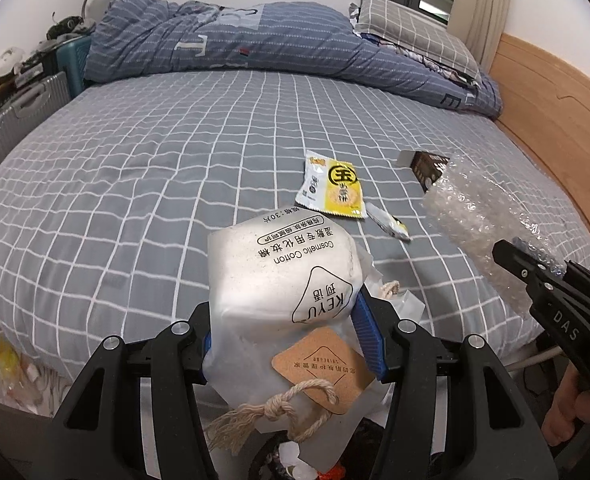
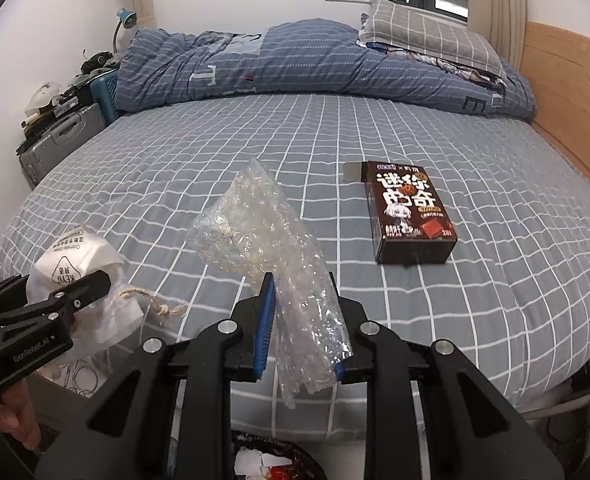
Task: Collect trash
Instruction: 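Carry the cotton pad pack and bubble wrap with both grippers over the black bin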
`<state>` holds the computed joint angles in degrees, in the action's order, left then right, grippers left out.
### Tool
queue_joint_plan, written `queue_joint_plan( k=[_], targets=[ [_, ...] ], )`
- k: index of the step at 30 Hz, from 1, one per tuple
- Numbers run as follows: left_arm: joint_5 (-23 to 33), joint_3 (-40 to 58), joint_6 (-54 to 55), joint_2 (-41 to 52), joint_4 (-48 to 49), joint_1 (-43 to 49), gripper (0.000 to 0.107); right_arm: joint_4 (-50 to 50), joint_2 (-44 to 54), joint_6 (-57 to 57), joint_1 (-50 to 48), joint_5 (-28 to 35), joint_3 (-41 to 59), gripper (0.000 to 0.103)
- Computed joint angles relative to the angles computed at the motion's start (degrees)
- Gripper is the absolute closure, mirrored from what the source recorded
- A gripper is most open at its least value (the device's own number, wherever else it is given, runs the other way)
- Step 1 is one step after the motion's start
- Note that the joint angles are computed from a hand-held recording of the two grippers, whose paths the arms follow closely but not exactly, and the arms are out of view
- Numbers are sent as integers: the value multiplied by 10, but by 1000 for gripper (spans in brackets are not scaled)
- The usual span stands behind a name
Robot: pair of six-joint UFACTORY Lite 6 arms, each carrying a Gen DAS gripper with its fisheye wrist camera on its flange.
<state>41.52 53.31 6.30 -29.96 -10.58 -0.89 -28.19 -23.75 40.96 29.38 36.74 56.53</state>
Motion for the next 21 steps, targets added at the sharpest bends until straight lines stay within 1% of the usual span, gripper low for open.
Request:
queue_joint_plan(
  k=[12,17,19,21],
  targets=[
    [47,-62,-44,-102,28,-25,54,-27,-95,76,85,67,-66,80],
    [75,-88,-65,-152,39,-33,54,-42,-137,123,134,106,-92,80],
    [88,-96,-66,-171,39,-32,54,-50,-162,148,159,131,-106,80],
    [104,-107,-88,-198,53,-50,54,-49,-179,155,172,146,-115,80]
  ],
)
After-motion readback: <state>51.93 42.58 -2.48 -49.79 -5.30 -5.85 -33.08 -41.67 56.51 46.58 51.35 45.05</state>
